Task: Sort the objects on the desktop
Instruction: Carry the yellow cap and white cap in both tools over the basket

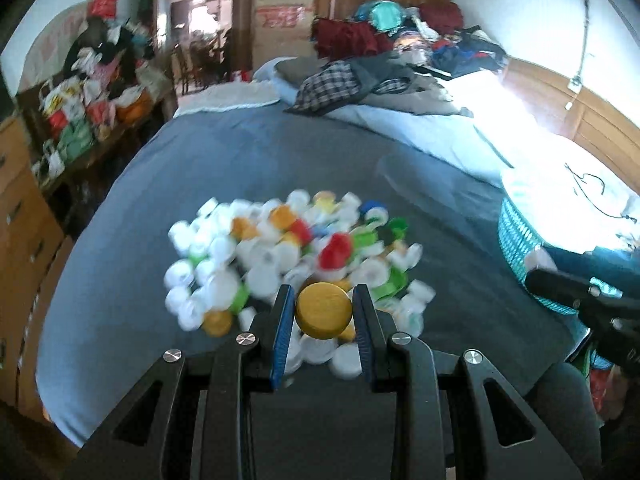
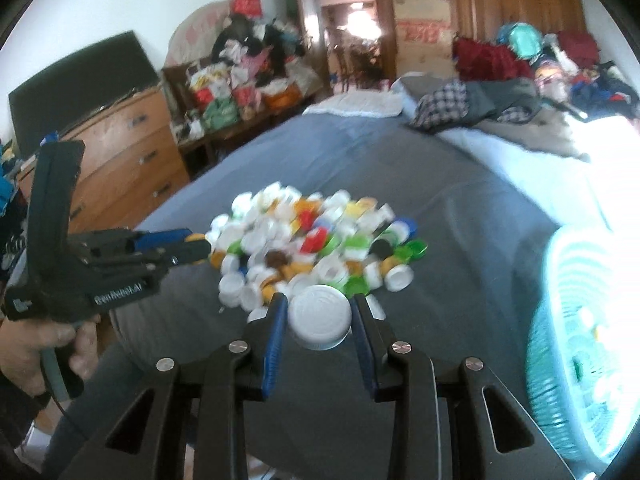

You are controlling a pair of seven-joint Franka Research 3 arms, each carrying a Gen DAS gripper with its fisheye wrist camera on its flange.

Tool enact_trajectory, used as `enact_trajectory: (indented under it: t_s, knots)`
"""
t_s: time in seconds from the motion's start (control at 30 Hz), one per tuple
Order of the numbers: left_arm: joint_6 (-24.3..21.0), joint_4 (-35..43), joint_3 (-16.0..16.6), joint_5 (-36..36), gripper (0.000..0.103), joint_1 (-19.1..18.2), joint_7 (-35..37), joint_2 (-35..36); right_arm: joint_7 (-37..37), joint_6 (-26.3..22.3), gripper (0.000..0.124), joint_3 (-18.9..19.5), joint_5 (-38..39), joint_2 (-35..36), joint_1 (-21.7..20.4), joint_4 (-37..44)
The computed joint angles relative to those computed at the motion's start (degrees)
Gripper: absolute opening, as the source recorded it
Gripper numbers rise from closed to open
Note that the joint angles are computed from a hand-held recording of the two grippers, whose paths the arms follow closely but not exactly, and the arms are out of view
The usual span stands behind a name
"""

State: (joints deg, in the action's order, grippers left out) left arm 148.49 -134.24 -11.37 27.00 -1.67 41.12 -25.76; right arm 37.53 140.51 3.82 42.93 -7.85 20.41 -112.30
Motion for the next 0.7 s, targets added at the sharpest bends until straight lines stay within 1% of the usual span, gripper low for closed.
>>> enact_trajectory:
  t_s: [0.07,0.17,0.37,0.7]
  knots:
    - [-0.98,2.72,-1.19,1.05,0.025,0.18,-0.36,1.88,0.22,0.42,0.035,-0.34,-0.55,0.48,-0.44,1.5]
    - [-1.77,6.32,-1.94,2.53,0.025,-0.04,-0.73,4.56,0.46,0.92,0.035,-0.75,-1.26,1.1,-1.22,3.31]
    - [-3.06,10.76,-2.2,4.74,0.025,-1.2,-1.12,7.84,0.14,1.04,0.035,-1.52,-1.21,2.19,-2.84,6.23]
    - [-5.48,20.48,-2.58,7.52,0.025,-3.97,-0.16,15.0,-1.04,0.71,0.035,-2.85,-0.01,3.06,-5.63,8.98]
